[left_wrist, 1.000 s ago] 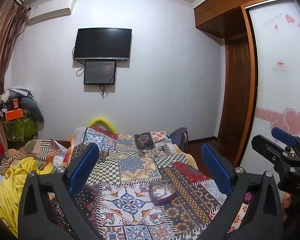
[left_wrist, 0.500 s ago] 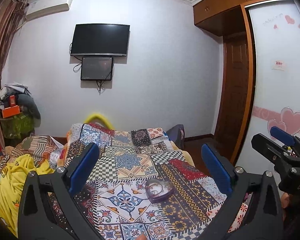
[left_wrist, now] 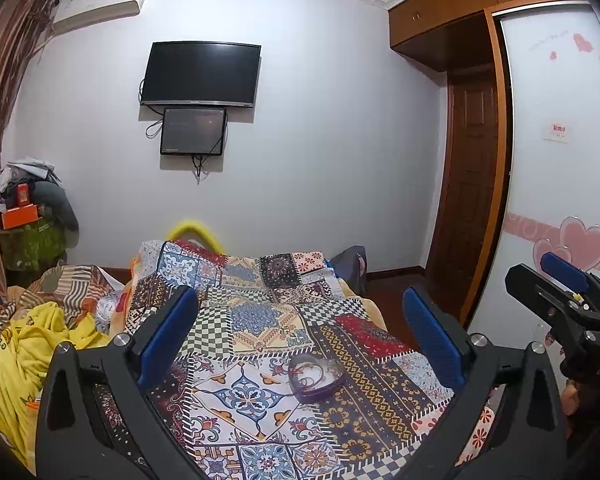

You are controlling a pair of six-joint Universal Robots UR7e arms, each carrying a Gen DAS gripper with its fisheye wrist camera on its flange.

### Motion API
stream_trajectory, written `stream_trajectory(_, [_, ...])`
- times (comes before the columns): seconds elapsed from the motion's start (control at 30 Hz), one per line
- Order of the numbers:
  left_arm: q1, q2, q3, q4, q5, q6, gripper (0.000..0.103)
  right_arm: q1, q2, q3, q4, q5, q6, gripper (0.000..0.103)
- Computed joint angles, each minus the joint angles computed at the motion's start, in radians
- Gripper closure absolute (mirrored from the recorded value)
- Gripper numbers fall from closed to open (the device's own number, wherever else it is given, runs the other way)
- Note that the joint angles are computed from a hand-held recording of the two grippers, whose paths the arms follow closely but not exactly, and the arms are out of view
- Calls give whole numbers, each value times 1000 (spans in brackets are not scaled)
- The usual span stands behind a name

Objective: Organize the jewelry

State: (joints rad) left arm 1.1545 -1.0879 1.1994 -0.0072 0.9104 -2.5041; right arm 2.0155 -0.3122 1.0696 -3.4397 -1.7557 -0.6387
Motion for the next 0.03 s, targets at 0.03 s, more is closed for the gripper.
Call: stream_trajectory(0.03, [1, 2, -2, 1, -1, 1, 0, -1, 0, 0, 0, 0, 0, 4])
